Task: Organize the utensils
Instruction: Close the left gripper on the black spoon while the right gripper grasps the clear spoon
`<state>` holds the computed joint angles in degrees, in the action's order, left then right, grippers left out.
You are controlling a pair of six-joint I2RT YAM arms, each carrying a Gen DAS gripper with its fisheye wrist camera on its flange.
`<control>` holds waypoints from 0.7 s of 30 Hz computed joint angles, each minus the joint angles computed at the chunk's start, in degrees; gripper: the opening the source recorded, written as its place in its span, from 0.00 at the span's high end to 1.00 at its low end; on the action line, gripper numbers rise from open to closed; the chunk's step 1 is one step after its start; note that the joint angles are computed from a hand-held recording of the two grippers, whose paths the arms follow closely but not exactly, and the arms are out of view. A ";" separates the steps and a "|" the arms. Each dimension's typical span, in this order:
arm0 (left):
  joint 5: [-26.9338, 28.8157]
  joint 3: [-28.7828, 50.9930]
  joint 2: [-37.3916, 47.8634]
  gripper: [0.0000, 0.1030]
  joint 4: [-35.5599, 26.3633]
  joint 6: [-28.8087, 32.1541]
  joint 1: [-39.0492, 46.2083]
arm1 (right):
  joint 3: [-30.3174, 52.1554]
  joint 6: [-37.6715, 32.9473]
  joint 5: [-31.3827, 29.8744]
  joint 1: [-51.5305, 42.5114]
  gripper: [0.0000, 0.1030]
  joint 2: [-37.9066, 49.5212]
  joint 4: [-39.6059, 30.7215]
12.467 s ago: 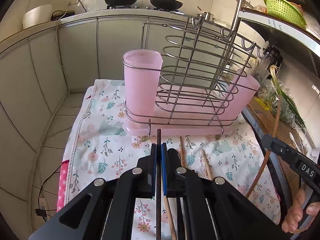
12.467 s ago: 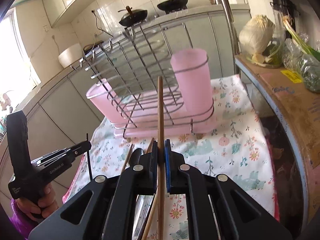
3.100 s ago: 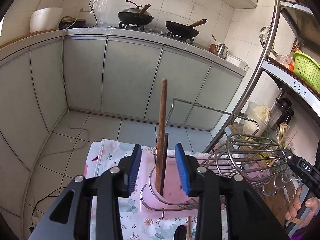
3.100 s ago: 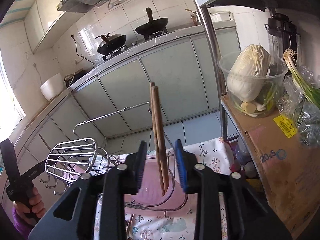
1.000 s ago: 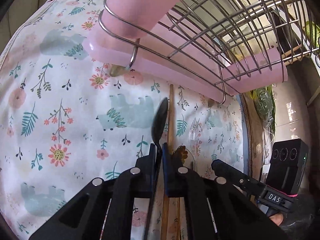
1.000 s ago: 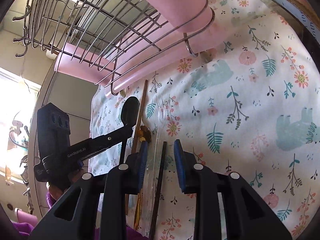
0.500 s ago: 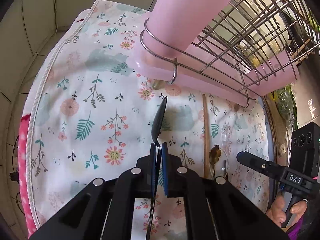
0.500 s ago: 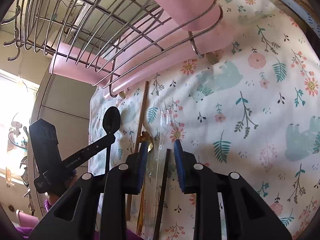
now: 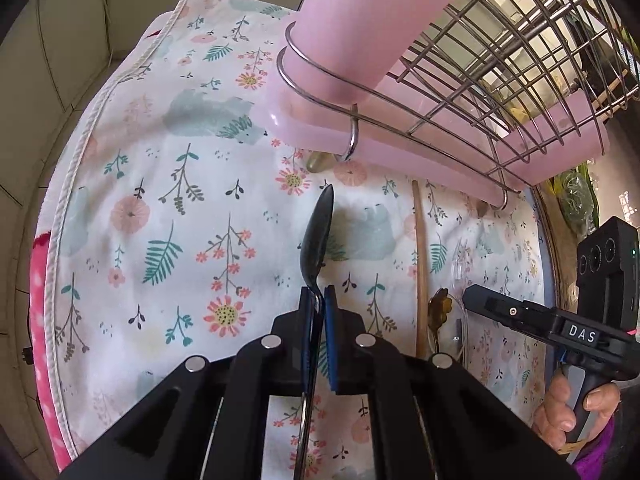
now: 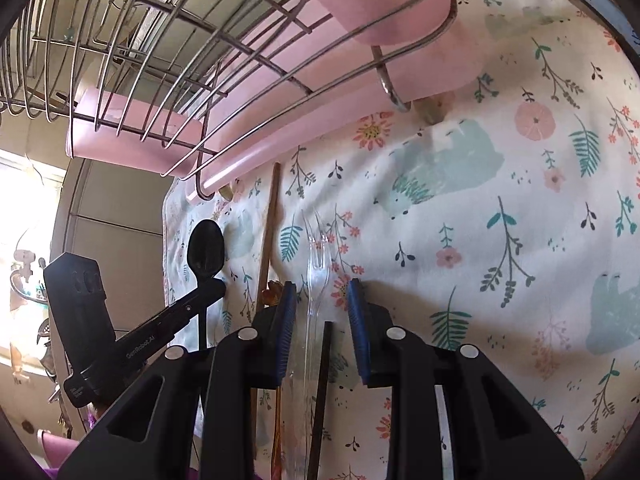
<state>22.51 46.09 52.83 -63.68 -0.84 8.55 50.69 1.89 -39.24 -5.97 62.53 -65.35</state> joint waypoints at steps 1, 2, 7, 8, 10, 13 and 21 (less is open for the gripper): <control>-0.05 0.09 0.21 0.94 0.08 -0.02 -0.10 | 0.06 0.44 0.30 0.61 0.82 0.32 0.41; -0.47 -0.01 0.34 0.94 0.60 -0.84 -1.04 | 0.05 1.04 0.58 1.17 0.85 0.67 0.90; -2.11 1.03 1.83 0.94 1.15 -1.78 -3.34 | 0.26 5.40 2.60 5.67 0.87 0.98 4.00; -2.72 1.35 2.40 0.94 1.64 -2.63 -4.48 | 0.14 6.32 3.24 6.78 0.88 0.93 4.81; -3.27 1.74 2.96 0.94 1.80 -3.05 -5.20 | -0.32 8.15 4.73 9.21 0.89 0.47 6.51; -3.07 2.00 3.21 0.94 1.60 -2.91 -4.94 | -1.40 10.58 5.69 11.57 0.90 -0.91 8.83; -0.65 2.48 -1.44 0.97 -0.44 0.99 -1.26 | -4.32 7.64 1.43 5.57 0.97 -7.09 7.36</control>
